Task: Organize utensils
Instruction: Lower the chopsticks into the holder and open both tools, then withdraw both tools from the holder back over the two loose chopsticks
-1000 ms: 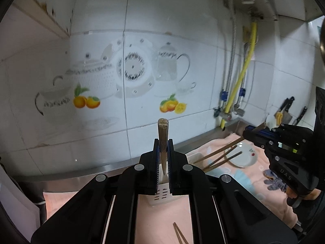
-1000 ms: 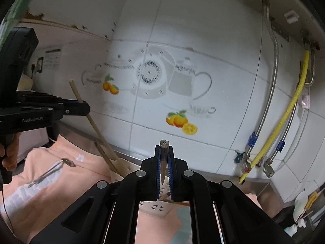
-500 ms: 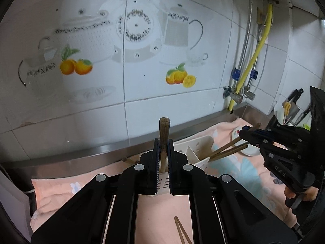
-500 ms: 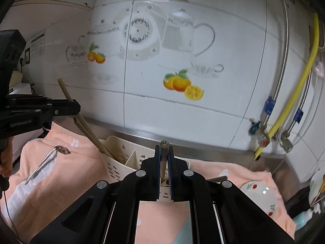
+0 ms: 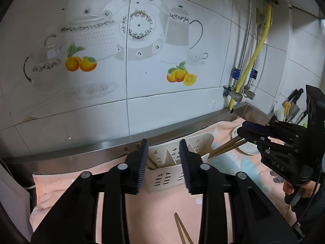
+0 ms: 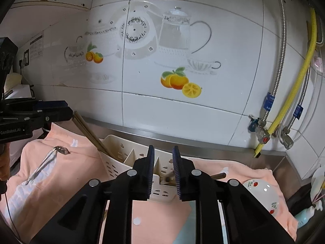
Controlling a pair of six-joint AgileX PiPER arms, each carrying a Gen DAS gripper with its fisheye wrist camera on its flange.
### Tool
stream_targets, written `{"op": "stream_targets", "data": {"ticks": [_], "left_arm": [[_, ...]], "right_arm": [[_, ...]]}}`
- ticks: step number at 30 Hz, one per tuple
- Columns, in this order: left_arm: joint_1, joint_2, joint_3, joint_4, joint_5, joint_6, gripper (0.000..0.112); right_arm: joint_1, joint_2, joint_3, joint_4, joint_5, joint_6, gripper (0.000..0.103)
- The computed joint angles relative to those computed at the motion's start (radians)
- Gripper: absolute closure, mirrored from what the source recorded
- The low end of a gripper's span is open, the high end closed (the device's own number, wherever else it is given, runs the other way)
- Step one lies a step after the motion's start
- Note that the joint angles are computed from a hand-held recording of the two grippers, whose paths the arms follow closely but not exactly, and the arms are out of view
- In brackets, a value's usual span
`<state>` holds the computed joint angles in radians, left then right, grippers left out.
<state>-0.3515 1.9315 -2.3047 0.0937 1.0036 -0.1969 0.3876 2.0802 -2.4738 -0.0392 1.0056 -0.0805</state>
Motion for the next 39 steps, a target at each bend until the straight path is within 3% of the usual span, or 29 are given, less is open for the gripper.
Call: {"op": "stream_targets", "data": {"ticks": [3,6,9,12,14,18,24,39], "left_arm": [[-0.005,-0.055,0.089,0.014,-0.046,-0.015,0.071],[-0.015,-0.113,0.178,0.042,-0.085,-0.040,0.060],[-0.026,-0.173,0.271,0.059,-0.124,-0.059,0.058],[-0.044,-0.232,0.370,0.103,-0.161,-0.100,0.045],[-0.055,-0.271,0.437,0.125,-0.183,-0.120,0.043],[-0.080,-0.350,0.581,0.184,-0.236,-0.191,0.029],[-0.117,-0.449,0.751,0.283,-0.274,-0.300,0.018],[-0.215,-0.604,1.026,0.505,-0.265,-0.574,0.014]], "right_arm": [[0.000,-0.066,0.109,0.002,-0.058,0.006,0.078],[0.003,-0.138,0.234,-0.001,-0.118,0.014,0.071],[0.010,-0.215,0.371,-0.002,-0.181,0.024,0.062],[0.016,-0.286,0.499,0.005,-0.238,0.035,0.057],[0.023,-0.333,0.584,0.014,-0.274,0.039,0.051],[0.037,-0.403,0.711,0.024,-0.323,0.052,0.041],[0.082,-0.497,0.876,-0.029,-0.381,0.109,0.027],[0.180,-0.614,1.132,-0.130,-0.451,0.254,0.019]]}}
